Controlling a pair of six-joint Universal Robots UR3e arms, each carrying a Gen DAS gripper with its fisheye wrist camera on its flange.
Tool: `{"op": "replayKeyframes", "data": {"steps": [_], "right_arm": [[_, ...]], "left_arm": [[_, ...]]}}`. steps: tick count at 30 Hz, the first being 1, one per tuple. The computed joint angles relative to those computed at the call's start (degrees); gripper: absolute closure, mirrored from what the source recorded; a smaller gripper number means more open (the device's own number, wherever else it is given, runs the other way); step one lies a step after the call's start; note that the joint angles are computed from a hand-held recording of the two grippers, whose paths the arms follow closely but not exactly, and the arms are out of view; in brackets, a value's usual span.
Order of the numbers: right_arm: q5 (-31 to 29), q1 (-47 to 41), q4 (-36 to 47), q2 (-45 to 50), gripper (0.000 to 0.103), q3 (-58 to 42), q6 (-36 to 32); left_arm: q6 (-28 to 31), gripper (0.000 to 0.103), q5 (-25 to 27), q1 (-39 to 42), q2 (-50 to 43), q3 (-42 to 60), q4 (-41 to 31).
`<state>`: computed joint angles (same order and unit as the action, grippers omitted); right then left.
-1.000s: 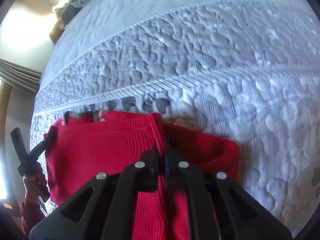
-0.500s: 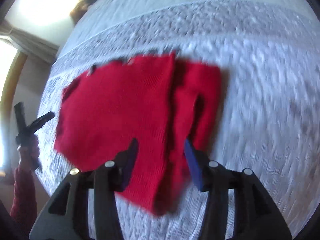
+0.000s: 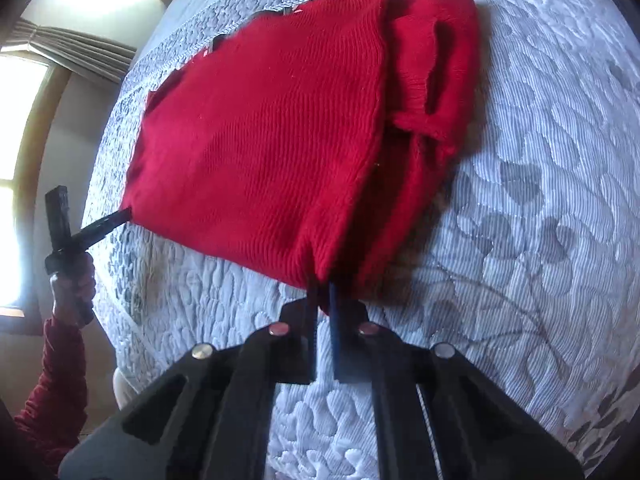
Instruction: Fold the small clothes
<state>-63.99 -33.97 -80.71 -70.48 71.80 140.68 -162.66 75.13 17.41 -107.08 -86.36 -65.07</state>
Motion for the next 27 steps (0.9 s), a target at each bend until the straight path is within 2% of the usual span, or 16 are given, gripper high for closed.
{"op": "replayKeyframes", "data": {"steps": [4, 9, 14, 15, 16, 17, 18, 19, 21, 23, 27], "right_arm": [[-1.2, -1.9, 1.0, -5.2, 0.100, 2.7, -4.7], [-5.1, -3.9, -1.1, -4.6, 0.100, 5.6, -4.9], [-4.3, -4.2, -4.0, -4.5, 0.099, 9.2, -4.3], [-4.1, -4.2, -3.4, -4.6, 0.094, 9.0, -4.6], [-4.2, -4.0, -2.7, -4.7, 0.091, 8.4, -4.4], [-4.4, -4.0, -2.0, -5.0, 0.077, 7.7, -3.7], [-4.0, -4.3, -1.7, -5.5, 0.060, 7.6, -3.7], [-3.2, -4.8, -0.6, -5.8, 0.054, 6.9, -4.0], [-0.8, -6.5, 2.9, -6.4, 0.043, 4.9, -5.3], [0.9, -7.2, 4.9, -5.7, 0.039, 3.1, -4.6], [0.3, -6.6, 4.2, -2.4, 0.039, 0.2, -0.8]], "left_arm": [[-1.2, 0.084, -0.6, 0.6, -1.4, 2.3, -2.2], [-1.1, 0.085, 1.3, -0.3, -2.5, 2.2, -0.9], [-1.2, 0.081, 1.9, -0.9, -2.5, 2.4, -0.4], [-1.2, 0.077, 1.8, -0.8, -2.1, 2.5, -1.1], [-1.5, 0.066, 1.9, -0.7, -1.5, 2.9, -2.3], [-1.4, 0.059, 1.7, -0.2, -0.5, 3.1, -4.0], [-1.1, 0.046, 1.2, 0.4, 1.0, 2.5, -4.8], [-0.7, 0.038, 0.2, 1.4, 2.8, 1.4, -4.8], [0.5, 0.031, -2.1, 3.3, 4.8, 0.7, -6.1], [0.6, 0.031, -4.5, 5.1, 4.5, 2.0, -8.8], [-1.2, 0.031, -4.7, 4.4, 0.7, 5.3, -11.0]]}}
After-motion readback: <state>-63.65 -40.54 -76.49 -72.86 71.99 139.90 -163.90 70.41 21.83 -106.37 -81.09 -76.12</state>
